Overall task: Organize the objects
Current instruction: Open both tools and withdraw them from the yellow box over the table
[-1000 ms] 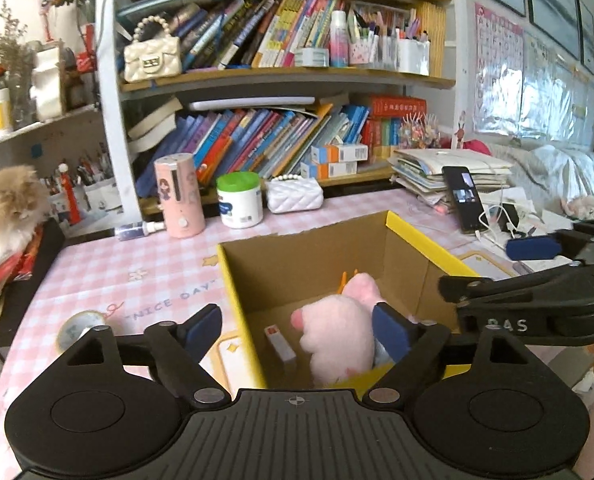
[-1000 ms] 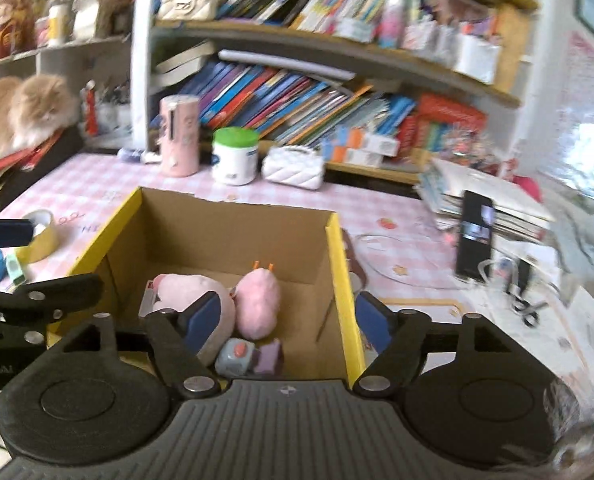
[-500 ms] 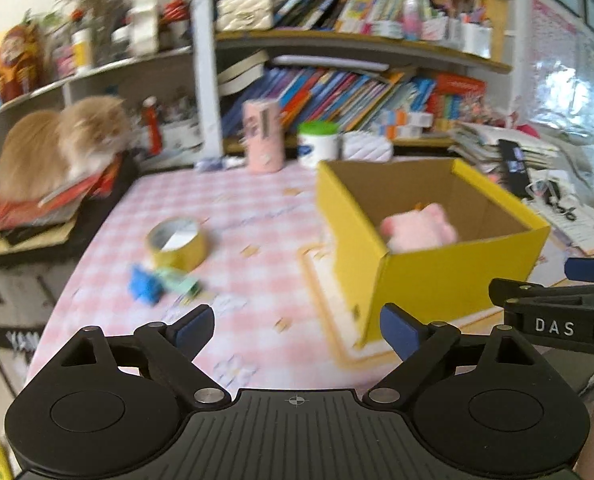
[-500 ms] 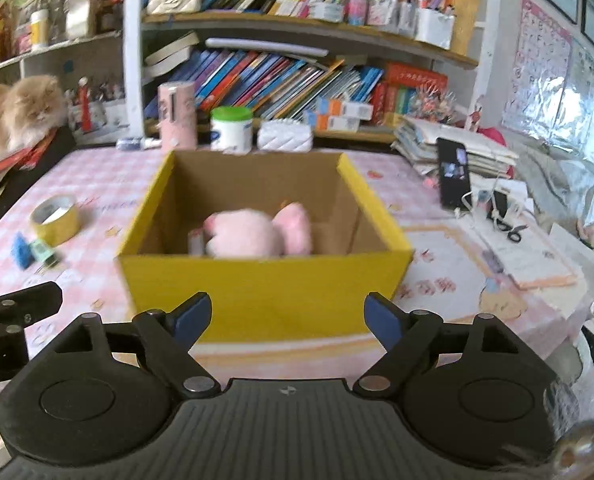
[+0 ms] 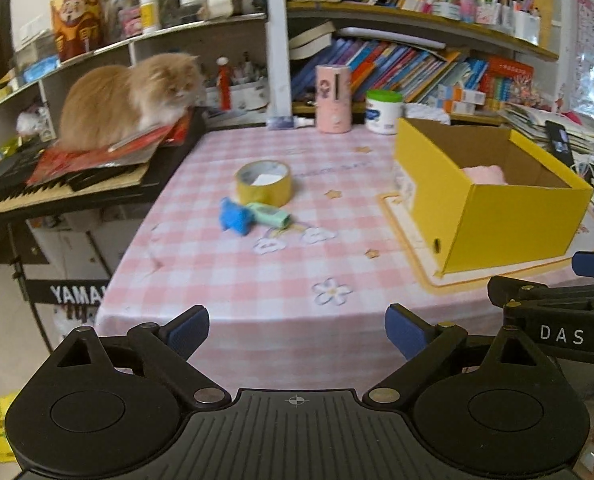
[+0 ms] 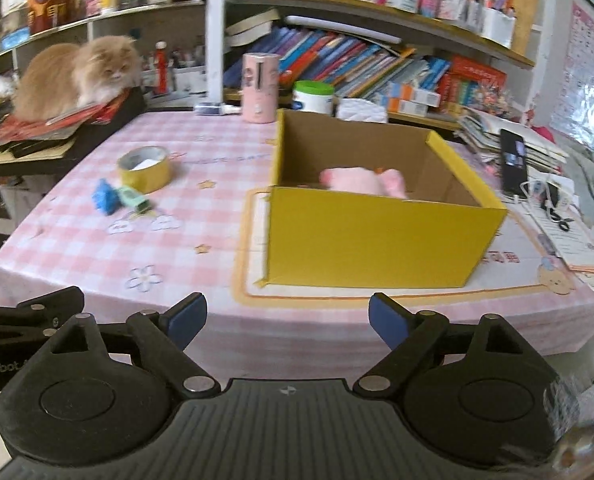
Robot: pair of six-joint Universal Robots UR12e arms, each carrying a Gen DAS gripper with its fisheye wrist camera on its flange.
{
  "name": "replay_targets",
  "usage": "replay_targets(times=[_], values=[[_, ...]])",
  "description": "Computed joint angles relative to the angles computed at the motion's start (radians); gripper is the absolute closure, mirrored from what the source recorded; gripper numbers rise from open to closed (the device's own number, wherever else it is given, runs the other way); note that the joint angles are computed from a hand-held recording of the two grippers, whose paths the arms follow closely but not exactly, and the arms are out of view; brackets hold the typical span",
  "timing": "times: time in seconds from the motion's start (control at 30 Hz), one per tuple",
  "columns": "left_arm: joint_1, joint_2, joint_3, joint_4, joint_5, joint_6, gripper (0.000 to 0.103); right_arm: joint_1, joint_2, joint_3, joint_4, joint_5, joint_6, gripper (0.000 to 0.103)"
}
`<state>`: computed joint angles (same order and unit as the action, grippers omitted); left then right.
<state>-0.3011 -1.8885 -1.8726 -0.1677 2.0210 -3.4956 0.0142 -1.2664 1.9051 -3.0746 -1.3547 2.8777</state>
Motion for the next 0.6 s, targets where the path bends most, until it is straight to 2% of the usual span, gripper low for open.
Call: replay_targets(times=[0.6], values=[[0.044, 0.075, -0.097, -0.007, 0.022, -0.037, 0.006, 0.067, -0.012, 0.015, 0.011, 0.031, 0.005, 0.014]])
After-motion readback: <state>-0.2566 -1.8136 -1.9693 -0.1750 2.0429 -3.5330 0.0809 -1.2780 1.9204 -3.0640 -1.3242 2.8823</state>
